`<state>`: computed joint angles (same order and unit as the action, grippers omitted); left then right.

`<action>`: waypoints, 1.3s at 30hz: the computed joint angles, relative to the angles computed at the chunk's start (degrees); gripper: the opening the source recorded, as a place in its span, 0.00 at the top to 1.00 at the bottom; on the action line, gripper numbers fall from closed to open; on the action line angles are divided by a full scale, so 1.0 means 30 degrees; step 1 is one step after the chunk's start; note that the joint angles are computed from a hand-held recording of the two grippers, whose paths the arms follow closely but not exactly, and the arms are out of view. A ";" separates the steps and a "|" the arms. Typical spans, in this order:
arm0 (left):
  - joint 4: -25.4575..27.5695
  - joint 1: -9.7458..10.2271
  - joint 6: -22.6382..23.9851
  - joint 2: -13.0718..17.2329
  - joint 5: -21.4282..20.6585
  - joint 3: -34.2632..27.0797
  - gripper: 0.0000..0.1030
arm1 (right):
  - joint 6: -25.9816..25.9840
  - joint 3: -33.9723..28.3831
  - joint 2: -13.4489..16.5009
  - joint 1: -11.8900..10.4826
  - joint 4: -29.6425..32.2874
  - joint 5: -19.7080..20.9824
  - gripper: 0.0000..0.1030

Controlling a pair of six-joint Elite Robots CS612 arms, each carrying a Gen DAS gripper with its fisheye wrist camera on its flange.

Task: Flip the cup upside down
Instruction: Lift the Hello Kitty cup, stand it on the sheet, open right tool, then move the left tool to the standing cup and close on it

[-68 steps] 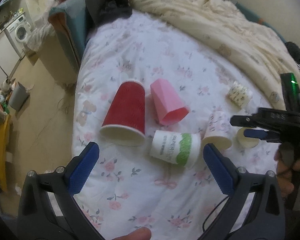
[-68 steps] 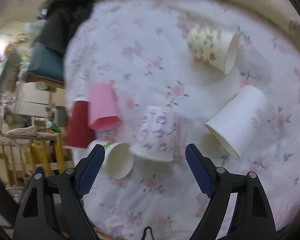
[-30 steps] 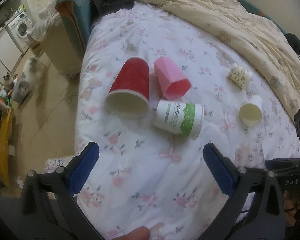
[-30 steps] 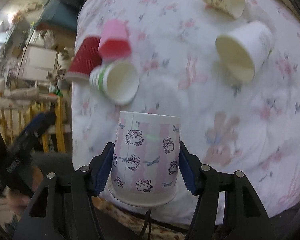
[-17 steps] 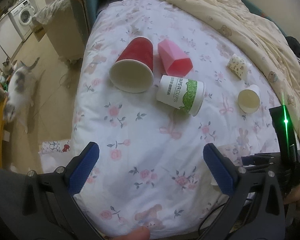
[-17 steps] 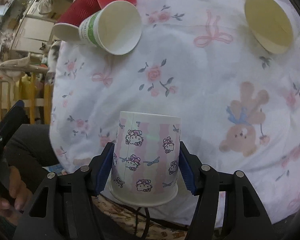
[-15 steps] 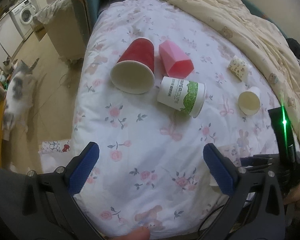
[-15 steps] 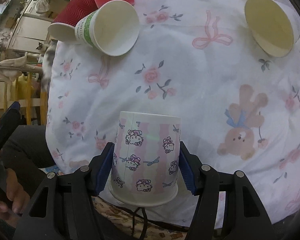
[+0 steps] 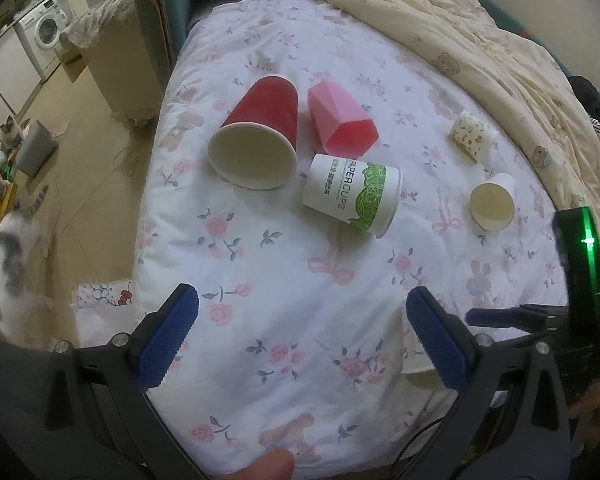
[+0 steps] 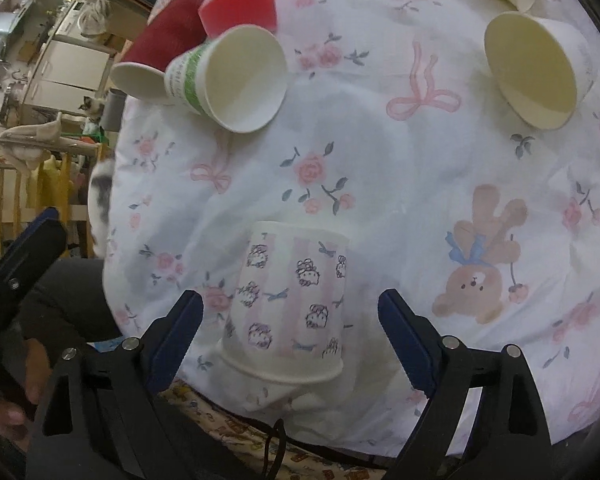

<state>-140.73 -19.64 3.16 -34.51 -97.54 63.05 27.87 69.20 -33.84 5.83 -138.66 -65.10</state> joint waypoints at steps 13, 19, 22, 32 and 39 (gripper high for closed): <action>-0.1124 0.0073 -0.0239 -0.0173 -0.0769 0.0378 0.00 | 0.1556 0.4495 -0.2909 0.0404 -0.7214 -0.4410 0.09; -0.1261 -0.0064 0.0207 -0.0232 -0.0585 0.0583 0.00 | 0.2729 0.5770 -0.3364 0.1099 -1.0466 -0.9502 0.06; -0.1516 -0.0144 0.0377 -0.0287 -0.0386 0.0744 0.00 | 0.2893 0.5866 -0.3374 0.1179 -1.1182 -1.0838 0.06; -0.1469 -0.0501 0.0408 -0.0486 0.0936 0.1010 0.00 | 0.3954 0.6081 -0.3433 0.1147 -1.1135 -1.1679 0.06; 0.3221 -0.1001 0.0836 0.0188 -0.0353 -0.0877 0.01 | 0.5059 0.6189 -0.3576 0.1120 -1.0138 -1.2855 0.06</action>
